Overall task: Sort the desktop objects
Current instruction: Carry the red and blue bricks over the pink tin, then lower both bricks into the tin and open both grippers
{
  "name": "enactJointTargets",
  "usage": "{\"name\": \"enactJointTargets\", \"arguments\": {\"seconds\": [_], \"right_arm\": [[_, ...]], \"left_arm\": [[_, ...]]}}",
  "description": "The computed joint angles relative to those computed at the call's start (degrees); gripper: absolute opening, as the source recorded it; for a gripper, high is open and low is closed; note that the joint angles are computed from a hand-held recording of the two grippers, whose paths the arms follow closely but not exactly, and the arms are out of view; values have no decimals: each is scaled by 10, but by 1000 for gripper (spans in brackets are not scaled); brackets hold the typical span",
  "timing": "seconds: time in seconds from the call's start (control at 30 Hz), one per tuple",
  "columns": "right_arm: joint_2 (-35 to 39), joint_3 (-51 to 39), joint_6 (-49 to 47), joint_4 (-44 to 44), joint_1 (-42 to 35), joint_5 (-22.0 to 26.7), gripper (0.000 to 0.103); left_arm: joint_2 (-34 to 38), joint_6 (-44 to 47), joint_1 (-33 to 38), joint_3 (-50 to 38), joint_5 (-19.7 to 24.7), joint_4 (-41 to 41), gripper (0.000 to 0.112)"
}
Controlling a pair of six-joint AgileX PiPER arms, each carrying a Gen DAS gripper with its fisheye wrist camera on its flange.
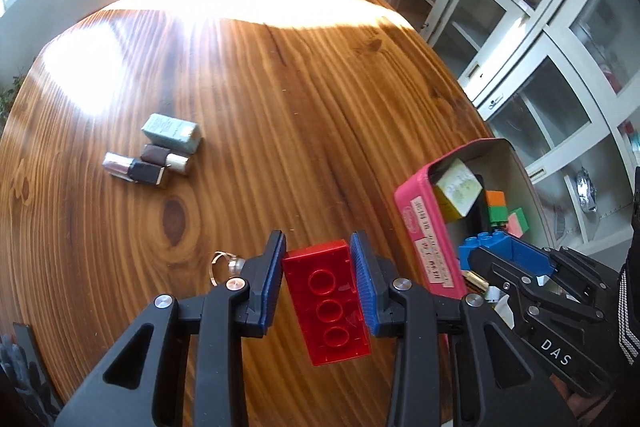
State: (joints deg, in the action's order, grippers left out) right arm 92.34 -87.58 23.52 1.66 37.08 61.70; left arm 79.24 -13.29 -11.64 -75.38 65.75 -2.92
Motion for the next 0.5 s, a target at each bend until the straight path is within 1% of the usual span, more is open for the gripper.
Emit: {"name": "enactJointTargets", "arguments": {"seconds": [0.03,0.27,0.5], "right_arm": [[-11,12,0,0,-10,-1,38],[-72,86,-10,8,-80,-6,38],[-100,123,-32,18,-131,-7,38]], "left_arm": [[11,-8,-19,-8,-6,3,37],[59,-28,-117,-66,-10,1,37],[106,-29,-171,-107,-12,-17,37]]}}
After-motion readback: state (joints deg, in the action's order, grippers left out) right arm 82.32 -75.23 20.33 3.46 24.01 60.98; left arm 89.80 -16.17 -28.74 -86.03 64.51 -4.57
